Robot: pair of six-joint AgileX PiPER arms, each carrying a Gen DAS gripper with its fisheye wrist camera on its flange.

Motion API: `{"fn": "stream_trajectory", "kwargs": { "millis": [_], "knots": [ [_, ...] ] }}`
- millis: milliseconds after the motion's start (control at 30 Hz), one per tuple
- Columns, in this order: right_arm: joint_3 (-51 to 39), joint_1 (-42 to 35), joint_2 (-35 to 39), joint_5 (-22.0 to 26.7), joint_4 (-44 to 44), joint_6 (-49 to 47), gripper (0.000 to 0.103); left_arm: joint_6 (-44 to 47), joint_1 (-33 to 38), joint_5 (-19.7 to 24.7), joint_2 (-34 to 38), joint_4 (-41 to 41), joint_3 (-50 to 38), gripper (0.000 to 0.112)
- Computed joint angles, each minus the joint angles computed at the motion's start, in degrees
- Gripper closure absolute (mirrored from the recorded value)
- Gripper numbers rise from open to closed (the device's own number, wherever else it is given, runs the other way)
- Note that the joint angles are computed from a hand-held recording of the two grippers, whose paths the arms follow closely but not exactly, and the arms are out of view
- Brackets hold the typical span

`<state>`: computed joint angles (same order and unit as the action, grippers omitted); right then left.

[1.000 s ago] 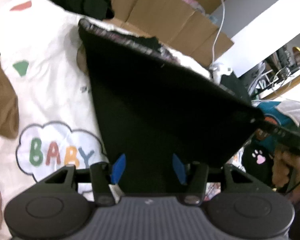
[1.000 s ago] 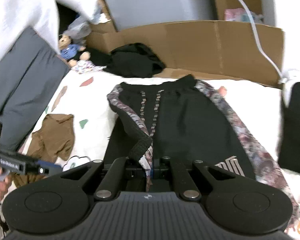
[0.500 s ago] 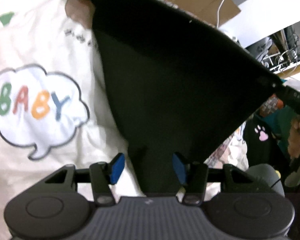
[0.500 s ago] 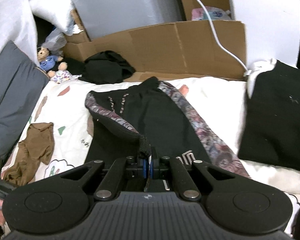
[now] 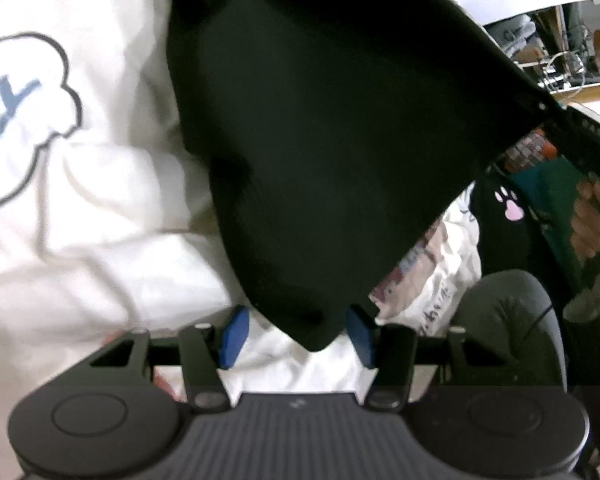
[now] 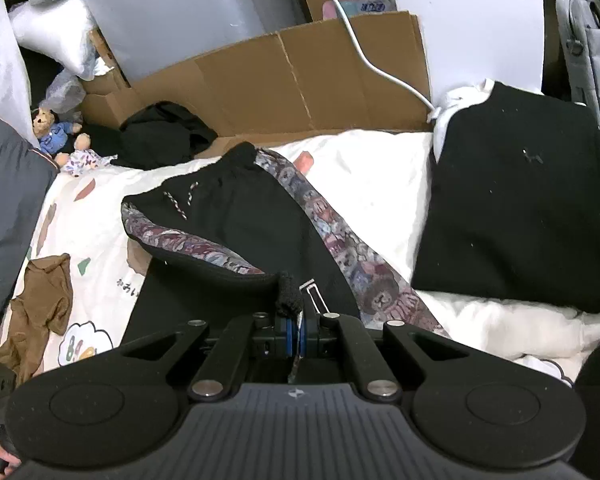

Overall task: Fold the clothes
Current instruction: 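Fold the held pants leg over with the left gripper toward the right gripper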

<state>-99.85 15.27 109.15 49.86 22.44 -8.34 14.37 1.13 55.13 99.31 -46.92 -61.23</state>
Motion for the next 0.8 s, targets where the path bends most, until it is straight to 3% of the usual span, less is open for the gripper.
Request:
{"fn": "stream_trajectory", "kwargs": {
  "millis": [267,333,367,400,500,800],
  "knots": [
    [-1.4,-1.9,1.5,1.3,1.3,0.0,0.1,3.2,1.8,-1.1,1.4,-6.2,2.8,0.058],
    [-1.6,-2.2,1.6,1.6,1.3,-0.2,0.1,4.5,2.1,-1.0,2.0,-8.9,3.2,0.075],
    [-1.6,-2.4,1.7,1.6,1.4,-0.2,0.1,4.5,2.0,-0.9,2.4,-9.5,2.8,0.095],
    [-1.4,-2.6,1.5,1.5,1.3,-0.3,0.1,4.8,2.0,-0.8,2.5,-10.0,2.6,0.102],
    [-0.9,-3.3,1.1,1.3,1.4,-0.4,0.1,5.9,2.2,-0.3,1.5,-10.9,2.2,0.108],
    [-0.6,-6.0,0.7,2.3,1.7,-1.4,0.1,6.5,2.9,3.4,-0.7,-11.9,-0.2,0.11]
  ]
}}
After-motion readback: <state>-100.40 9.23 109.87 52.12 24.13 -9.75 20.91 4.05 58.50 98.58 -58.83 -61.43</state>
